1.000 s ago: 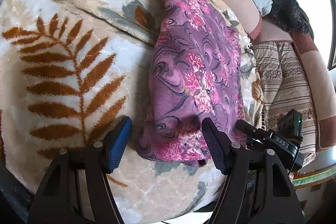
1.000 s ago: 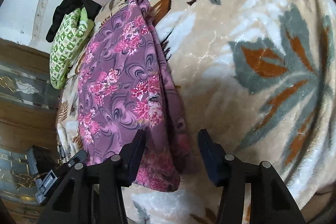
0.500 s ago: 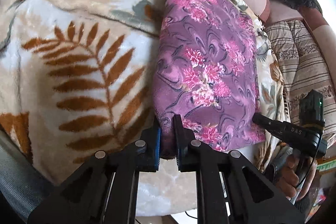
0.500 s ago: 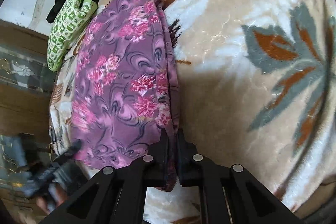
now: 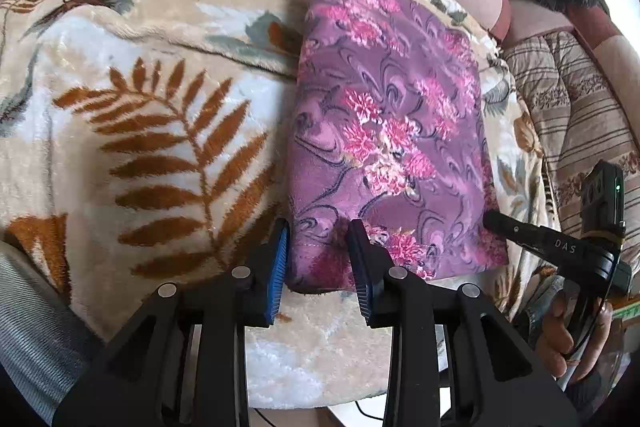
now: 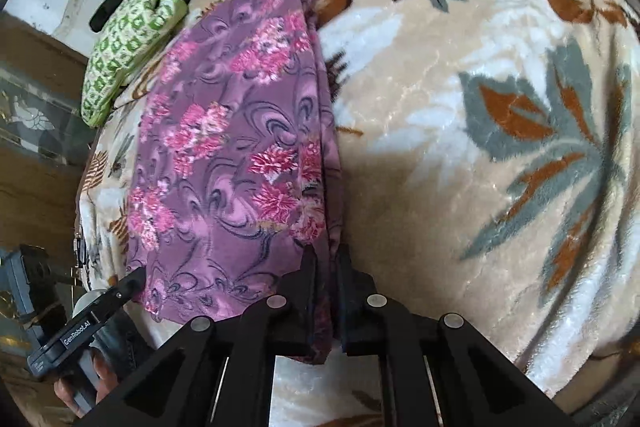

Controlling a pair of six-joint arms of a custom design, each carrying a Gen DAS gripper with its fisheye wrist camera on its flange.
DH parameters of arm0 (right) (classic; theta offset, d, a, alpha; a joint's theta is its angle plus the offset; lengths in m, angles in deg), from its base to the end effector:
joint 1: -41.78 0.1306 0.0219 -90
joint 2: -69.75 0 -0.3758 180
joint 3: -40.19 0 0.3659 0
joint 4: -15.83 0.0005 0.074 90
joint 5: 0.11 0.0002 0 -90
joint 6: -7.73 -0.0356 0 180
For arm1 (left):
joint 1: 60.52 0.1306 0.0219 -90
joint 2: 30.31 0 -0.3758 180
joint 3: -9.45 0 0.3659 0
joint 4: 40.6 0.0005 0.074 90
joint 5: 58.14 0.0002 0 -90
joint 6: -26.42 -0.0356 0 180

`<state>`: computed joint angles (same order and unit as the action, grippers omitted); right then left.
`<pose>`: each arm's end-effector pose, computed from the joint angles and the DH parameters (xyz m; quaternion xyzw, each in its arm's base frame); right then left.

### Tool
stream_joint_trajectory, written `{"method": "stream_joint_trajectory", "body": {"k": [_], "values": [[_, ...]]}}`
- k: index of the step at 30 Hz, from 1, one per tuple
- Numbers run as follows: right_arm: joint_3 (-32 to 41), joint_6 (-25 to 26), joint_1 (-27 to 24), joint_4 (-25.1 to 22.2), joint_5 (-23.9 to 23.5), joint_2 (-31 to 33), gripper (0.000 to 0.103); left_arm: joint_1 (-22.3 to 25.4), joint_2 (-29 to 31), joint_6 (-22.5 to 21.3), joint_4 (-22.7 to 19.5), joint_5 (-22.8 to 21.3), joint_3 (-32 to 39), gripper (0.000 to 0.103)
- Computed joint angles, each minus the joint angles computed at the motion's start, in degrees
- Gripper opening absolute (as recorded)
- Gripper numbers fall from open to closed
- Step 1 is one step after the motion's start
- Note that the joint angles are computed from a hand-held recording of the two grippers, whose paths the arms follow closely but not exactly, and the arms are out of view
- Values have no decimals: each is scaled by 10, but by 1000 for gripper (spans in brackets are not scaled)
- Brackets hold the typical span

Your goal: Fold small clothes

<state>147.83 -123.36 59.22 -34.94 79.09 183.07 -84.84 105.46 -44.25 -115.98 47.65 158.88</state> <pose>0.5656 0.1842 0.3486 0.1687 0.9385 0.2191 0.2066 0.6317 -0.2967 0.3837 0.0753 0.9581 -0.2136 0.1751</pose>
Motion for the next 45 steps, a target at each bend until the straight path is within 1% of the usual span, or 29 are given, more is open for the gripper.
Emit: {"method": "stream_joint_trajectory", "body": {"k": [3,5,6,7,8,9,10,14,15,16,17,18,19,20,21,23,24,25,27,28,30,32,36,38,40,41,43,44,45], "values": [[-10,-19,-3,5,-16,-4,14,1,-9,6,15,-6,-15,29],[-29,-36,-7,21,-25,-16,16,1,-6,6,14,2,-12,34],[-43,-42,-10,30,-31,-25,21,0,-3,4,9,5,-7,35],[-50,-51,-11,40,-37,-30,30,-1,0,2,6,5,-3,36],[-59,-57,-12,53,-44,-35,35,-3,3,-1,2,-1,1,43],[-63,-60,-12,61,-46,-37,47,-4,6,-2,-2,-7,5,50],[-62,-58,-11,60,-44,-36,51,-6,10,0,-7,-20,8,59],[-28,-22,3,15,-14,-16,51,-3,3,11,12,-12,-10,58],[-24,-14,4,8,-7,-15,47,-3,-1,14,18,-11,-17,58],[-16,-5,8,-6,5,-11,39,-4,-6,14,26,-14,-25,48],[-6,2,11,-25,21,-6,35,-5,-10,11,33,-16,-32,35],[-8,4,10,-28,23,-7,29,-6,-11,6,34,-16,-32,29],[-10,2,9,-26,20,-8,22,-9,-13,-1,35,-21,-34,17],[-15,-1,7,-19,16,-11,16,-11,-18,-6,41,-33,-40,13],[-24,-6,5,-7,13,-19,10,-11,-28,-5,54,-29,-54,12],[-38,-6,7,10,37,-40,9,-2,-49,10,87,-1,-84,12],[-38,-4,8,8,53,-45,8,1,-49,15,88,6,-85,12],[-35,-2,10,-2,72,-46,7,2,-42,17,79,9,-77,12],[-26,-4,10,-21,79,-34,7,-1,-18,11,41,-7,-46,13],[-21,-8,9,-26,68,-27,7,-5,-11,6,32,-21,-36,15],[-30,-14,5,-6,41,-29,7,-11,-13,-8,32,-40,-32,15],[-38,-11,4,13,50,-40,7,-17,-17,-19,32,-62,-35,22],[-53,-26,11,44,79,-62,7,-25,-25,-39,25,-104,-38,31],[-71,-32,16,63,91,-79,7,-29,-41,-42,37,-125,-57,32],[-88,-40,26,80,117,-98,8,-34,-74,-36,73,-160,-102,35],[-91,-39,30,85,125,-103,8,-35,-83,-37,84,-175,-114,48],[-93,-30,40,92,144,-111,11,-40,-108,-36,112,-205,-146,67],[-99,-22,45,98,154,-118,13,-41,-124,-34,134,-216,-167,69],[-103,-17,51,104,162,-124,20,-42,-138,-29,152,-228,-184,69]]}}
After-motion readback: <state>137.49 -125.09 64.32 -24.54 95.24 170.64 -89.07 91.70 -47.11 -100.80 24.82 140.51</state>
